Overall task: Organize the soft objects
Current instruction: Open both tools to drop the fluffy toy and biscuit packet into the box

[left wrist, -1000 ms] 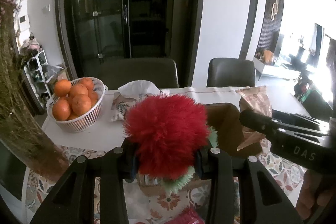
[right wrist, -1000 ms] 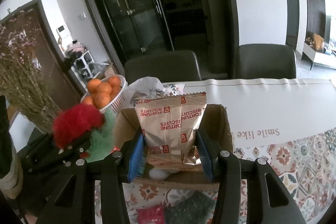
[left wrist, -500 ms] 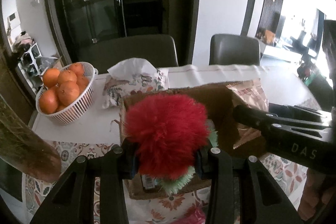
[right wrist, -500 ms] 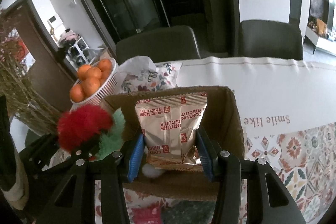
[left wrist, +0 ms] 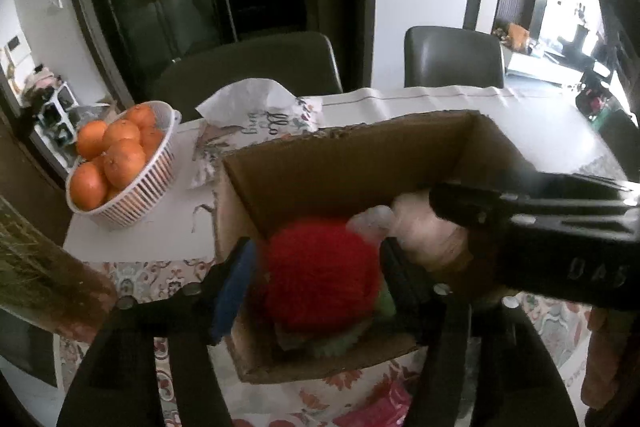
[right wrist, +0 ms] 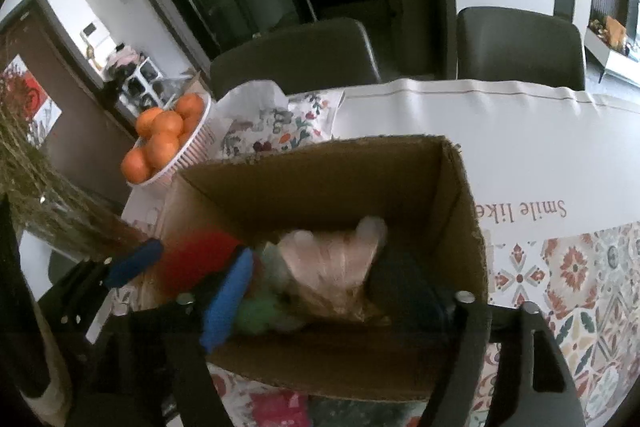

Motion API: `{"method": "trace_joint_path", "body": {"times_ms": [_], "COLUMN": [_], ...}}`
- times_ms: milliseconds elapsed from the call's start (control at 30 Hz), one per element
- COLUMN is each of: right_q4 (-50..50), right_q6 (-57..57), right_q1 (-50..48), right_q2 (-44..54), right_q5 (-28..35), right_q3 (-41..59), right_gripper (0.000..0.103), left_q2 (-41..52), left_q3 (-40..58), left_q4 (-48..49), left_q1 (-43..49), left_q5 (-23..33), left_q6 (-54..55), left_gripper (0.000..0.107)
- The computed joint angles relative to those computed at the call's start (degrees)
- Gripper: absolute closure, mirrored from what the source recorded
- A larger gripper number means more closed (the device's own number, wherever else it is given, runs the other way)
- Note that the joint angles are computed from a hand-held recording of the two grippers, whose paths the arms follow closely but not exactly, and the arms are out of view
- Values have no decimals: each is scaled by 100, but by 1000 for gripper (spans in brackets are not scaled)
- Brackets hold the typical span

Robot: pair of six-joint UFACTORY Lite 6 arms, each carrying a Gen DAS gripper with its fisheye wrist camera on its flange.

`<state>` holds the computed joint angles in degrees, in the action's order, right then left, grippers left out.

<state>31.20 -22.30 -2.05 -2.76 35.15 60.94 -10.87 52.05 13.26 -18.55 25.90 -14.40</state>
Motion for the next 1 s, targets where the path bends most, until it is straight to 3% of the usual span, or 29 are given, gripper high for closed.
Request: {"method": "trace_joint_path", "body": {"times_ms": [300, 567, 1000], "right_q4": [-614, -1034, -751], "right_q6": [570, 855, 351], "right_q1": [9, 23, -516], "right_q2": [-870, -1967, -3571], "right_q5": [37, 391, 1349], "right_q3": [-405, -889, -1649], "right_gripper": [26, 26, 26], "left_q2": [-849, -1896, -3421], "left_q3": [-378, -831, -1325], "left_q4": [140, 110, 1430], "left_q1": [-128, -329, -2108], "left_q5": [183, 680, 2469], "left_q6": [-170, -426, -3012], "left_gripper": [41, 41, 41]}}
